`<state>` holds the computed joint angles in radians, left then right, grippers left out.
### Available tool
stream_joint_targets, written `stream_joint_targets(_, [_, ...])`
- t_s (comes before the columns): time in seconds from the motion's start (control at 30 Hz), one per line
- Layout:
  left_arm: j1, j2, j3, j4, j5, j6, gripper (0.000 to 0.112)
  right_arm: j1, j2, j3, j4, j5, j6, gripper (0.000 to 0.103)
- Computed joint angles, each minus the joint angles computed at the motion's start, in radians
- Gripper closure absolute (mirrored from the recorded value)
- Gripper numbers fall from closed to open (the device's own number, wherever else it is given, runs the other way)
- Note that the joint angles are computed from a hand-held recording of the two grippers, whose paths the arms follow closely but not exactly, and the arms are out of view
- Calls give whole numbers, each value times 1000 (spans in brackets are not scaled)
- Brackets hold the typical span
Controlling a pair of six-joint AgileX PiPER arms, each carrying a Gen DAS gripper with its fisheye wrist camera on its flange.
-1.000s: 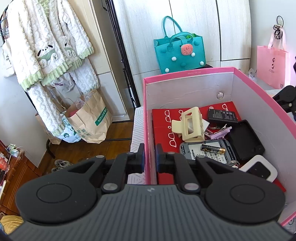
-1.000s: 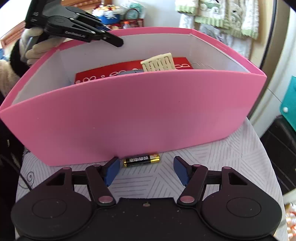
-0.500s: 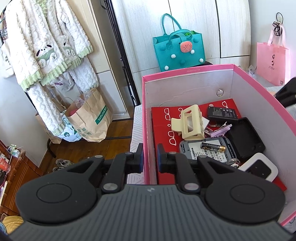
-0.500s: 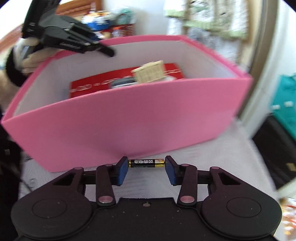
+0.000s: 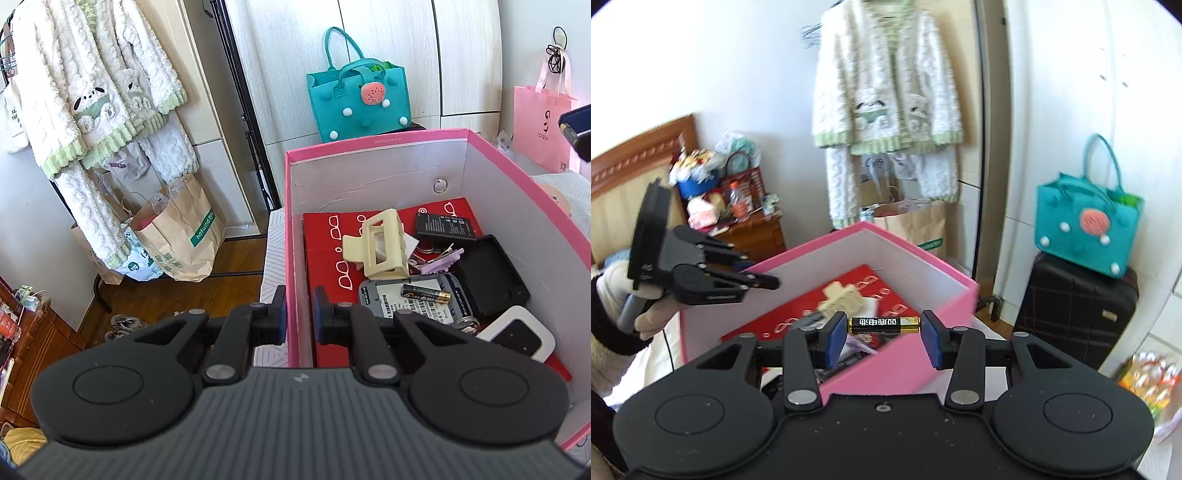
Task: Organize rigid objects
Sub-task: 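Carry the AA battery into the pink box and release it, then move the right gripper to the peach round tape case and grasp it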
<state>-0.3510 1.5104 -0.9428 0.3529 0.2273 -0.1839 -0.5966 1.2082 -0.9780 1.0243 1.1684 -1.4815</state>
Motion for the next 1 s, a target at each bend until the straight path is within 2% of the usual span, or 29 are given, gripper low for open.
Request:
stream_joint_targets(0.1, [-1,1,-2,-4,3,3,101,100,-28,58,0,-85,31,54])
stream_joint_targets(0.23, [7,-6,6,-75,-5,80,101,281,-65,123,-91,-216,91,55])
stream_joint_targets(0.3, [9,-12,17,-72,-22,78,101,383,-81,129,-186,-302,164,55])
stream_joint_targets(0.43, [23,-10,19,-184,-37,175,101,529,-44,90,-419,-423,394,55])
stream_joint_targets(0.53, [24,-11,21,-187,-39,182,101,574,-3,60,-536,-450,510,55])
stream_joint_targets(0.63, [30,-13,25,-218,-45,222,101,571,-12,54,-533,-472,577,47])
stream_joint_targets(0.73, [26,-15,27,-186,-45,195,100,502,-61,68,-426,-466,507,46])
stream_joint_targets(0.9, [19,-11,23,-152,-45,158,100,281,-128,90,-231,-372,416,42])
stream_joint_targets(1.0, [15,-10,22,-115,-43,122,100,141,-161,123,-167,-339,335,41])
